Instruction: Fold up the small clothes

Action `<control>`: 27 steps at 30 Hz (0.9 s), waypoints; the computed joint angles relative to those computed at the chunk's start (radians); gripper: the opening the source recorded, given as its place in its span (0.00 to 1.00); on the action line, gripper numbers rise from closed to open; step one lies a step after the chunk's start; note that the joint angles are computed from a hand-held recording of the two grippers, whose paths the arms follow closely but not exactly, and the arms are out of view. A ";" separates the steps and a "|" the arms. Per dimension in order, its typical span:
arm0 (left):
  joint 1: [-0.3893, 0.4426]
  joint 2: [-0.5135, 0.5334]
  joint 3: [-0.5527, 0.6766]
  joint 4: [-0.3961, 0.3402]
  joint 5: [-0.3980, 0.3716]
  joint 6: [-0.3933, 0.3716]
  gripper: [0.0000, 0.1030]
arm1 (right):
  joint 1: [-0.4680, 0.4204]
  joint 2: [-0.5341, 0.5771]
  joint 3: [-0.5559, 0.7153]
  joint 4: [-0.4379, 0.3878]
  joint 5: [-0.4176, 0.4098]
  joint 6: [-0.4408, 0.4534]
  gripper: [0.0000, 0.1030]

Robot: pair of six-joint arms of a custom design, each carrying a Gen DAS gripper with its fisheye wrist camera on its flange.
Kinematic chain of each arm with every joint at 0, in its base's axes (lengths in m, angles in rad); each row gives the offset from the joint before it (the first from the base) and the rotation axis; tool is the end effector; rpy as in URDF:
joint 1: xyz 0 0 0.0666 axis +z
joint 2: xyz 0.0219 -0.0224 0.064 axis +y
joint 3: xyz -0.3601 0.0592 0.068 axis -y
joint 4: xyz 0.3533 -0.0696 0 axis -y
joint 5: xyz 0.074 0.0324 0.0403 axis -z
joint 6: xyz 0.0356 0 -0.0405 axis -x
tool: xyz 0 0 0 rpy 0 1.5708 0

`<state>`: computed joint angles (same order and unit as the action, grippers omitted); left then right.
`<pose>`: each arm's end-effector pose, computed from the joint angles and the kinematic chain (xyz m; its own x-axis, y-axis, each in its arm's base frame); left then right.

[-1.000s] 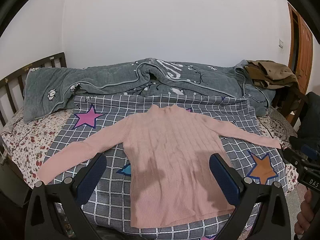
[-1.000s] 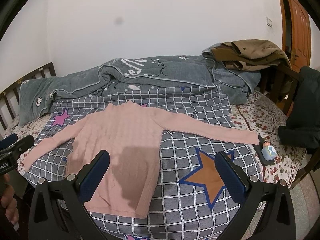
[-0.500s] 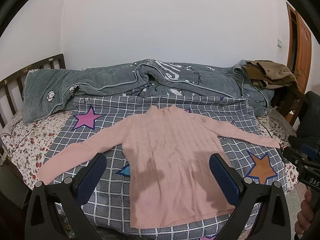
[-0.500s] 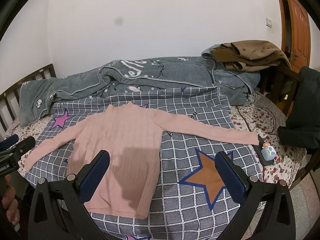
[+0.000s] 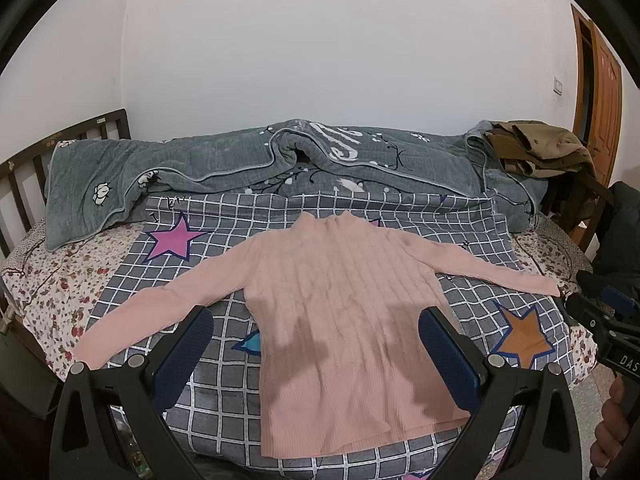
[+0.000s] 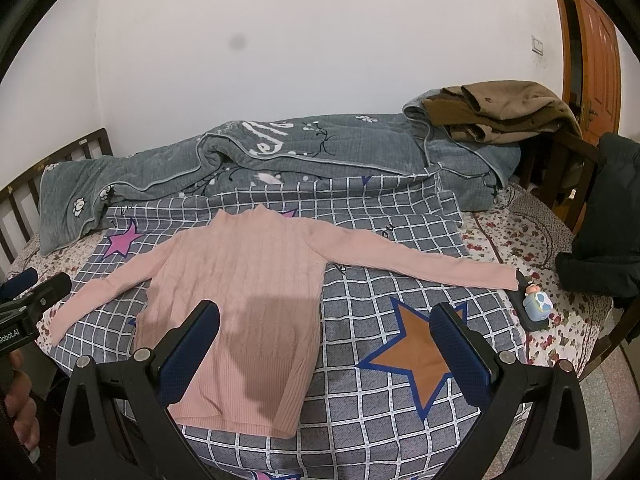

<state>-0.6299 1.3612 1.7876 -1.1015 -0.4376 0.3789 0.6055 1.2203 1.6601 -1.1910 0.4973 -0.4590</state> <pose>0.3464 -0.2343 0.5765 -0.5677 -0.0008 -0.8232 0.0605 0.9973 -0.0427 0.3048 0.1898 0.5706 -0.5977 0.0598 -0.7995 0.0572 0.9979 0.0319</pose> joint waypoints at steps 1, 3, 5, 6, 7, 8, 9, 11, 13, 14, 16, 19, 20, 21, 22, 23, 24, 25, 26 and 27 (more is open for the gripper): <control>0.000 0.000 0.001 -0.001 -0.001 0.000 1.00 | -0.002 -0.004 -0.008 0.005 0.000 0.002 1.00; 0.000 0.001 0.001 -0.001 0.001 -0.001 1.00 | -0.002 -0.005 -0.010 0.006 -0.001 0.003 1.00; 0.000 0.002 0.004 -0.001 0.000 -0.002 1.00 | -0.001 -0.004 -0.007 0.005 0.000 0.003 1.00; -0.001 0.003 0.004 0.000 -0.001 -0.002 1.00 | 0.001 0.000 -0.002 0.005 0.001 0.004 1.00; 0.000 0.001 0.003 0.003 0.002 -0.003 1.00 | 0.003 0.007 0.014 -0.004 0.003 0.002 1.00; 0.001 0.001 0.003 0.007 0.007 -0.008 1.00 | 0.005 0.013 0.022 -0.006 0.004 0.003 1.00; 0.002 0.001 0.004 0.012 0.007 -0.011 1.00 | 0.005 0.013 0.022 -0.005 0.004 0.003 1.00; 0.006 0.006 0.018 0.005 0.007 -0.016 1.00 | 0.006 0.016 0.025 -0.004 0.005 0.003 1.00; 0.011 0.005 0.017 0.010 0.008 -0.018 1.00 | 0.007 0.016 0.024 0.001 0.005 0.007 1.00; 0.014 0.004 0.016 0.011 0.009 -0.018 1.00 | 0.008 0.021 0.029 0.002 0.007 0.009 1.00; 0.024 0.004 0.015 0.013 0.017 -0.020 1.00 | 0.008 0.010 0.010 0.015 0.005 0.012 1.00; 0.047 0.000 0.004 0.019 0.036 -0.012 1.00 | 0.008 0.018 0.008 0.026 0.002 0.015 1.00; 0.052 -0.001 0.000 0.020 0.041 -0.008 1.00 | 0.009 0.022 0.007 0.030 0.001 0.017 1.00; 0.062 0.000 -0.004 0.023 0.050 -0.005 1.00 | 0.008 0.024 0.006 0.032 0.000 0.018 1.00; 0.070 0.001 -0.006 0.024 0.055 -0.005 1.00 | 0.008 0.034 0.007 0.037 -0.003 0.021 1.00; 0.079 0.003 -0.008 0.025 0.060 -0.007 1.00 | 0.008 0.037 0.009 0.038 -0.003 0.021 1.00; 0.088 0.002 -0.016 0.028 0.064 -0.010 1.00 | 0.006 0.051 0.015 0.044 -0.007 0.025 1.00; 0.096 0.004 -0.017 0.028 0.067 -0.014 1.00 | 0.006 0.054 0.013 0.047 -0.008 0.025 1.00; 0.104 0.007 -0.018 0.029 0.070 -0.017 1.00 | 0.005 0.058 0.012 0.050 -0.011 0.026 1.00; 0.115 0.010 -0.022 0.032 0.075 -0.020 1.00 | 0.003 0.069 0.017 0.054 -0.015 0.027 1.00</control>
<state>-0.5144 1.3711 1.7661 -1.0692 -0.3627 0.3587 0.6089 1.2896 1.6770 -1.1370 0.4826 -0.4321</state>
